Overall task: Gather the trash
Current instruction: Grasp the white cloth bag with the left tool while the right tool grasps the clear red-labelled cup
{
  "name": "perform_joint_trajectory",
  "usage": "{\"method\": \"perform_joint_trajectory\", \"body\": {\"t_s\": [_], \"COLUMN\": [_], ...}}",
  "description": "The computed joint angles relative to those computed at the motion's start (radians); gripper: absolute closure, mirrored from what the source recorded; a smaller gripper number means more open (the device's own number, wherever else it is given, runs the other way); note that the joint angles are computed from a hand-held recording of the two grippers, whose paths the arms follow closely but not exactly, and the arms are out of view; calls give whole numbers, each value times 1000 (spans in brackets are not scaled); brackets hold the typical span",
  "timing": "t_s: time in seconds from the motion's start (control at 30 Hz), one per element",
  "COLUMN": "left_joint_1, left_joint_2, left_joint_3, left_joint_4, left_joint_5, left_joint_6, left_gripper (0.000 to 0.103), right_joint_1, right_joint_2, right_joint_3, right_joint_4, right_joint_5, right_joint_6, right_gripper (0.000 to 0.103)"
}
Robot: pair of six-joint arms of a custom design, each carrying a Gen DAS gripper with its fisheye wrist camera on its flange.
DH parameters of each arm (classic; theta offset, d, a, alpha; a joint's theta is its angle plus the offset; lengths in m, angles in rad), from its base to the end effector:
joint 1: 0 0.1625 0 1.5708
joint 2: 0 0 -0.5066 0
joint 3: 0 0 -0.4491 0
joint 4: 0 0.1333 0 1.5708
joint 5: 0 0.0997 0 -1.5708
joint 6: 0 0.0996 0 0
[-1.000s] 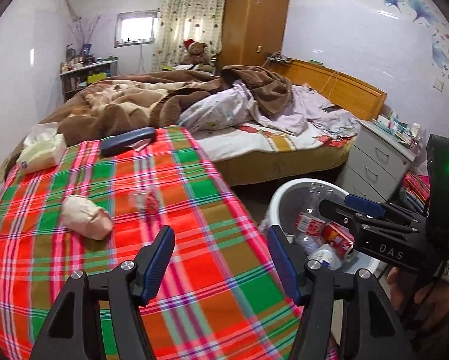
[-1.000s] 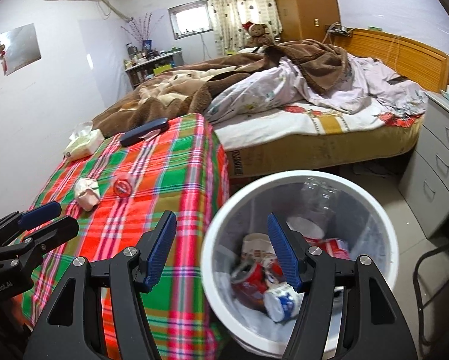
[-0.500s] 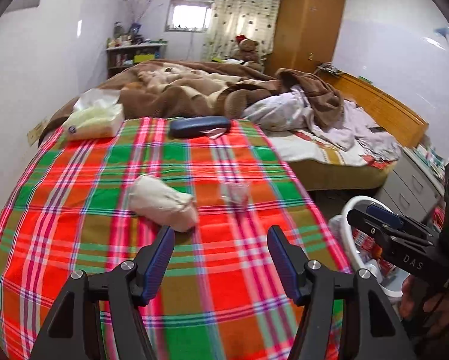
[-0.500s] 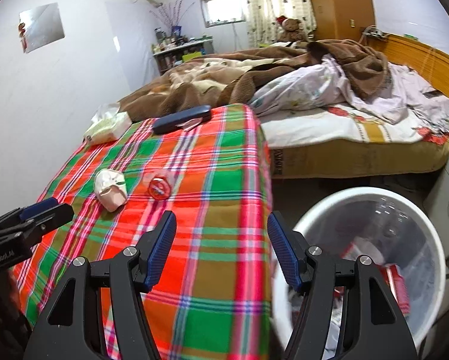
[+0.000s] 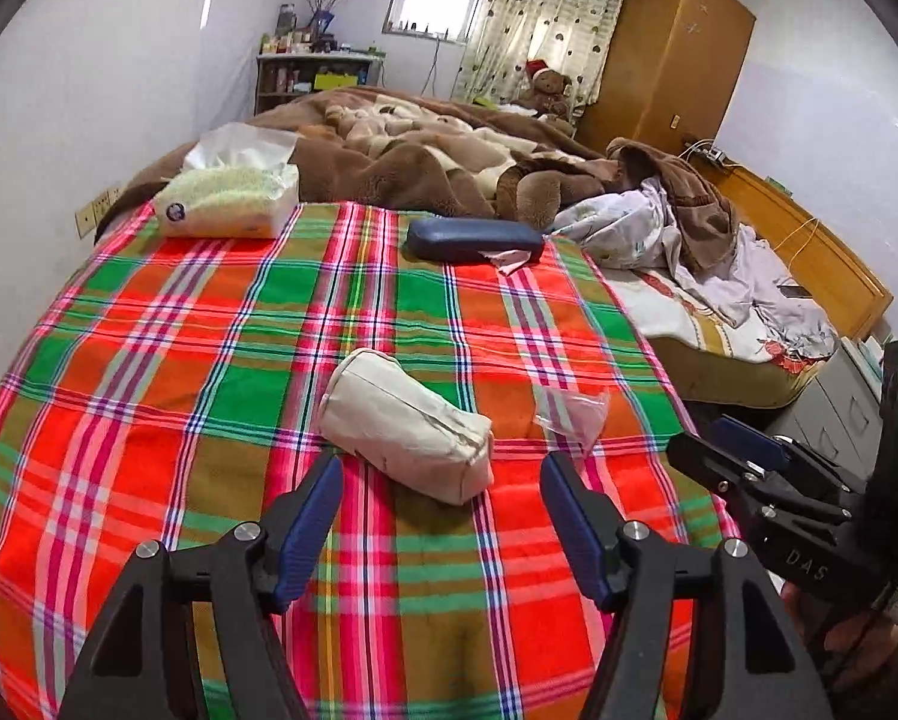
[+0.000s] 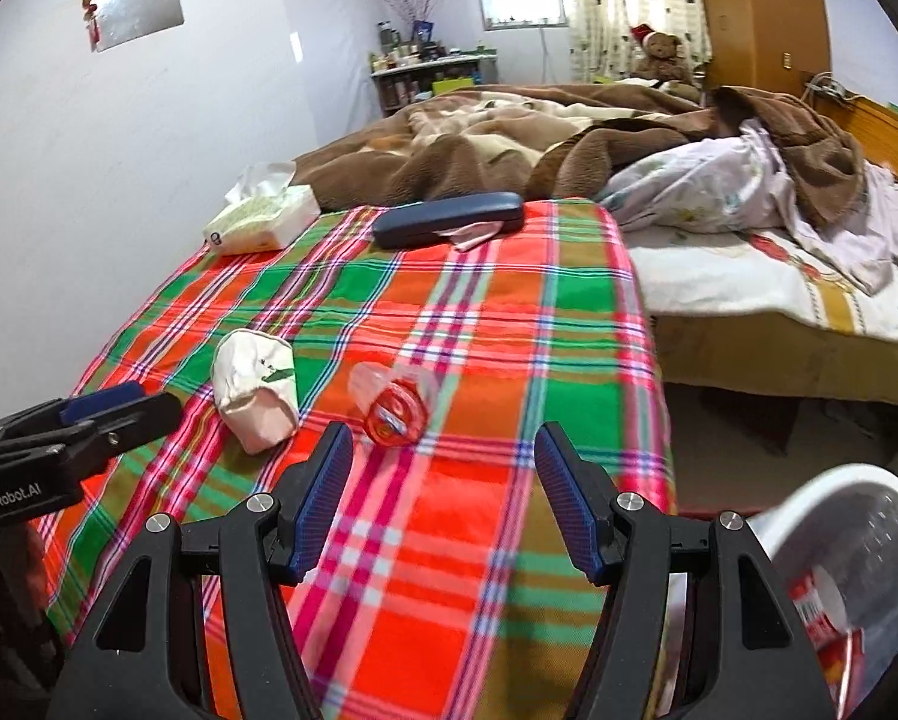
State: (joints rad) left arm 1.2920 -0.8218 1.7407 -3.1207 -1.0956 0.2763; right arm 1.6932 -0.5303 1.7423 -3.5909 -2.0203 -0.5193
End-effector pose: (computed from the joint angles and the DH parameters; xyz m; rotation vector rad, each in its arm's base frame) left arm -0.0345 -0.7704 0.1638 0.5050 2.5084 -0.8334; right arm 0.1783 -0.7120 0.0083 0.5360 -2.3590 0.9007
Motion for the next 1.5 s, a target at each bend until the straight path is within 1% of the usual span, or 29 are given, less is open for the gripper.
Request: {"method": "perform_joint_trajectory", "body": {"t_s": [0.07,0.13,0.33,0.47,0.5,0.57,0.7,0.83,0.9,0.97,1.0,1.07,1.13,1.23,1.33,1.4,1.47,1.5], "left_joint_1": [3,8,17,26,27,28,33,35,35,36,35,33,35,34,31,26,26,26], "left_joint_2": [12,23,55,79,84,94,105,101,99,96,98,105,113,122,138,150,153,153], "left_joint_3": [-19,-39,-101,-144,-149,-161,-176,-183,-183,-185,-183,-187,-196,-199,-212,-217,-215,-213], "left_joint_4": [3,6,59,119,124,134,148,180,186,213,204,205,213,194,189,171,159,162], "left_joint_5": [12,9,4,3,3,20,21,24,26,13,11,23,26,22,50,86,91,87], "left_joint_6": [-11,-14,-29,-63,-61,-59,-53,-47,-53,-72,-68,-74,-88,-94,-92,-83,-81,-83], "left_gripper": [35,35,35,35,35,35,33,31,31,31,31,31,31,31,31,31,32,34], "right_joint_1": [-1,-3,-4,-10,-8,-7,-11,-11,-10,-11,-11,-12,-15,-16,-19,-20,-23,-24], "right_joint_2": [9,15,45,51,57,67,70,75,76,77,78,74,66,65,63,63,61,59], "right_joint_3": [-18,-31,-87,-115,-128,-142,-165,-180,-187,-191,-193,-190,-182,-182,-178,-175,-173,-172], "right_joint_4": [22,40,100,160,178,177,218,248,268,282,280,282,282,279,276,266,262,263], "right_joint_5": [11,17,3,14,-6,-21,-19,-26,-31,-32,-35,-36,-26,-24,-14,-17,-17,-16], "right_joint_6": [-18,-30,-91,-104,-108,-126,-122,-144,-142,-139,-137,-121,-109,-102,-91,-84,-68,-61], "right_gripper": [38,38,38,38,38,38,38,38,38,38,38,40,57,58,58,58,58,58]}}
